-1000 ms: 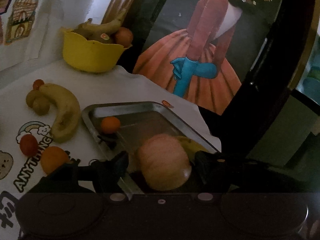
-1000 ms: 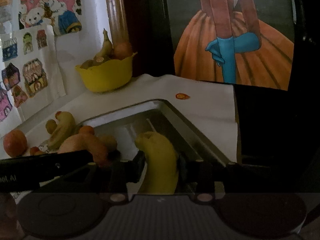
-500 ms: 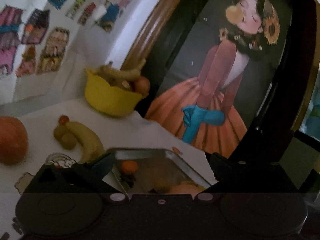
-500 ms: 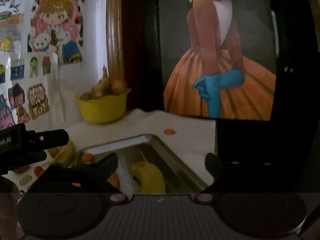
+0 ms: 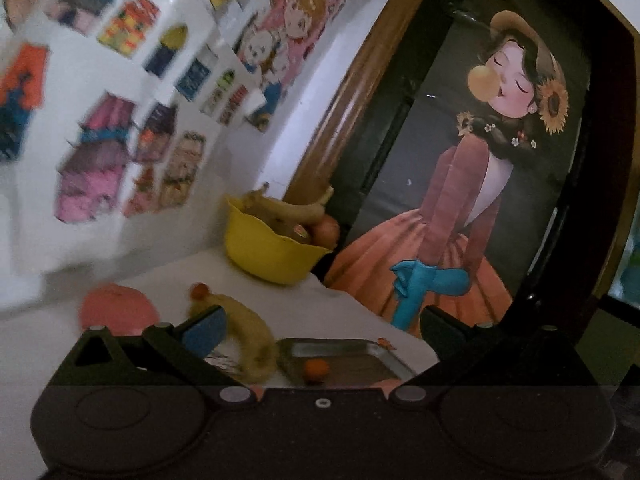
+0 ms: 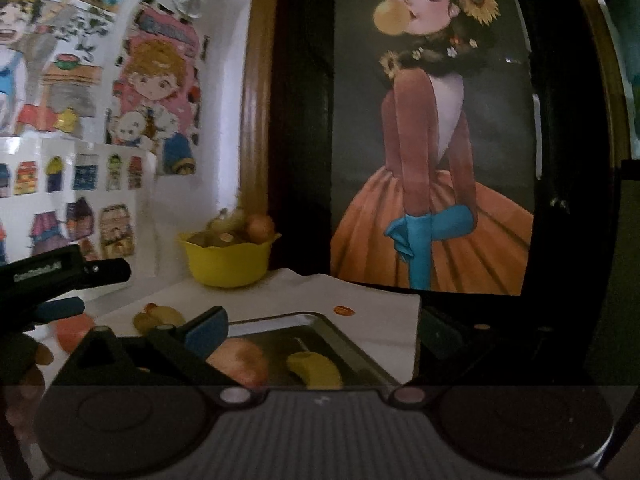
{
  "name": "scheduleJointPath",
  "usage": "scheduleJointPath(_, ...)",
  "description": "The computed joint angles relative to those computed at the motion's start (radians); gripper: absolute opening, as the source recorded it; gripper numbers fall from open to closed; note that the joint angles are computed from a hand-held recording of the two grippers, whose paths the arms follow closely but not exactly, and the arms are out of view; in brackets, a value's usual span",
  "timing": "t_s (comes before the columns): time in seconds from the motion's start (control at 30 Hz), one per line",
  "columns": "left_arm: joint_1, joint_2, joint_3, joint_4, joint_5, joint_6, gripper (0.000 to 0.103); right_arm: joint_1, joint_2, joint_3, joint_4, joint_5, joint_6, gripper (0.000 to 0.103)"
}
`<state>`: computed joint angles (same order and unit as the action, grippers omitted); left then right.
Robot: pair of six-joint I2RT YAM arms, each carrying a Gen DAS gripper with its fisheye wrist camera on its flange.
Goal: Organize fruits
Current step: 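Lift both tools away from the tray toward the loose fruit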
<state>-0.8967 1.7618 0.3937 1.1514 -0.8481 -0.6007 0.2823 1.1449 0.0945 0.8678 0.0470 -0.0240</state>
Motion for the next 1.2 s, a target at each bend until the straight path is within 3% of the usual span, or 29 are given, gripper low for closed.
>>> scheduleJointPath(0.17, -0.064, -0.219, -0.152, -0.162, -0.107, -0.034, 0.102, 0.178, -0.225, -0.037, -0.201, 0.123, 0.004, 0.103)
scheduleJointPath(0.3, -0.109, -0.474, -0.252, -0.447, -0.161, -0.11, 0.102, 0.367, -0.284, -0.044, -0.294, 0.248, 0.019, 0.103)
scheduleJointPath(0.37, -0.138, -0.59, -0.282, -0.595, -0.195, -0.147, 0.102, 0.451, -0.258, -0.047, -0.287, 0.3, 0.043, 0.103)
scheduleJointPath(0.47, -0.203, -0.767, -0.295, -0.9, -0.266, -0.254, 0.102, 0.555, -0.157, -0.041, -0.236, 0.358, 0.083, 0.103)
scheduleJointPath(0.63, -0.293, -0.927, -0.282, -1.317, -0.335, -0.472, 0.102, 0.683, 0.041, 0.0, -0.162, 0.415, 0.15, 0.103)
scheduleJointPath(0.73, -0.299, -0.959, -0.274, -1.459, -0.323, -0.552, 0.102, 0.726, 0.156, 0.04, -0.145, 0.426, 0.18, 0.103)
scheduleJointPath(0.8, -0.283, -0.966, -0.274, -1.497, -0.302, -0.564, 0.102, 0.743, 0.217, 0.071, -0.162, 0.421, 0.196, 0.103)
scheduleJointPath(0.9, -0.236, -0.877, -0.266, -1.461, -0.255, -0.558, 0.102, 0.742, 0.299, 0.134, -0.216, 0.394, 0.208, 0.103)
scheduleJointPath(1.0, -0.179, -0.875, -0.29, -1.38, -0.198, -0.477, 0.102, 0.741, 0.354, 0.189, -0.27, 0.381, 0.216, 0.103)
scheduleJointPath(1.2, -0.07, -0.842, -0.294, -1.248, -0.122, -0.332, 0.102, 0.713, 0.409, 0.248, -0.264, 0.347, 0.191, 0.103)
